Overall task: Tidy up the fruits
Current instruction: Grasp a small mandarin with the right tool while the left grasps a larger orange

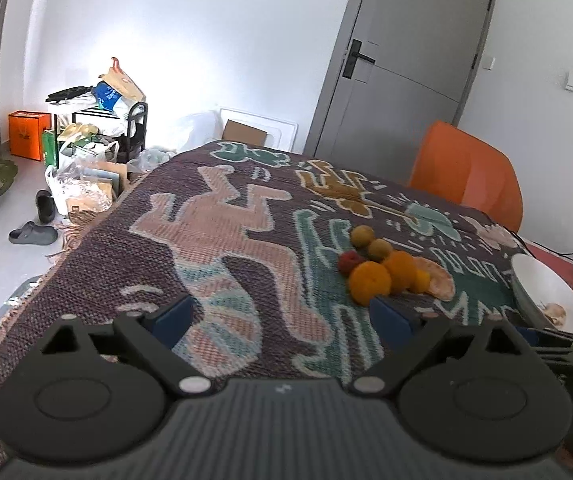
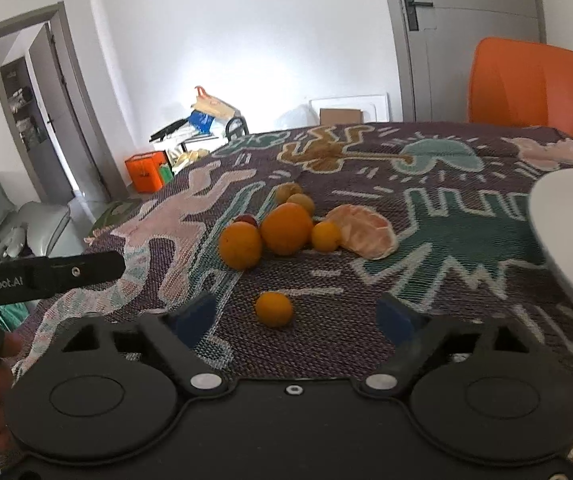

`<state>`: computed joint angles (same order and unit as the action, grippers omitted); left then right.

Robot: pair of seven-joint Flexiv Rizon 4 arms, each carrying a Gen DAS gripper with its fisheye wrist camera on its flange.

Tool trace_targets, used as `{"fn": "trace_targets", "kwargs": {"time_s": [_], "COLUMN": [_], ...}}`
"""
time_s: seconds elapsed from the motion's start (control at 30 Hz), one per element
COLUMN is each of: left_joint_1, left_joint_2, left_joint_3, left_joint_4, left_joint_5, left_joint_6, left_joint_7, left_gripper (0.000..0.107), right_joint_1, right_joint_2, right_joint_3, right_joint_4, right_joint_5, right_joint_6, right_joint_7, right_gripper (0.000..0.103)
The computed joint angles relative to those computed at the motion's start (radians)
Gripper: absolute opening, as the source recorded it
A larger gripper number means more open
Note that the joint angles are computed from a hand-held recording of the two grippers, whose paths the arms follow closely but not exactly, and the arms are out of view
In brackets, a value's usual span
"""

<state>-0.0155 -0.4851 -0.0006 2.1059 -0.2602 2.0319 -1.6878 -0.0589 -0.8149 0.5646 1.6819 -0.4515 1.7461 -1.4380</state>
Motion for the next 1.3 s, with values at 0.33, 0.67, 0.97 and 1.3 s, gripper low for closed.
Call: {"fn": "trace_targets", "kwargs": {"time_s": [0.33,0.67,0.97,1.3], "left_joint_1": [0.078,0.141,0.141,0.081], "left_joint_2": [-0.022,-0.068,-0.116,-0.167], "left_joint_3": [-0.051,-0.133,-0.172,-0.137], "left_joint_4": [-0.032,-0.112,-0.197,-0.281], "left_joint_5": [0.056,0.136,0.148,0.090], "left_joint_6": [-0.034,-0.087,-0.137,-0.196], "left_joint_7": [-0.022,-0.029,0.006,0.056], "left_gripper": [0.088,0.072,0.065,0.051], "right_joint_1": [0.061,0.041,0.016,-0.003], "right_joint_2": [-0.026,-0.026,-0.016,0.006], "right_joint_3": [-0.027,-0.013,-0.013,-0.032], "right_joint_4": [-0.066,-0.101,-0.101,-0.091], "right_joint_5": [0.051,0.142,0.170,0.192], "right_joint_6": [-0.067,-0.090,-0.087,-0.074], "right_joint_7": [-0.071,-0.107,-0.121,-0.120], "right_gripper": [0.041,0.020,0.020,0.020]}}
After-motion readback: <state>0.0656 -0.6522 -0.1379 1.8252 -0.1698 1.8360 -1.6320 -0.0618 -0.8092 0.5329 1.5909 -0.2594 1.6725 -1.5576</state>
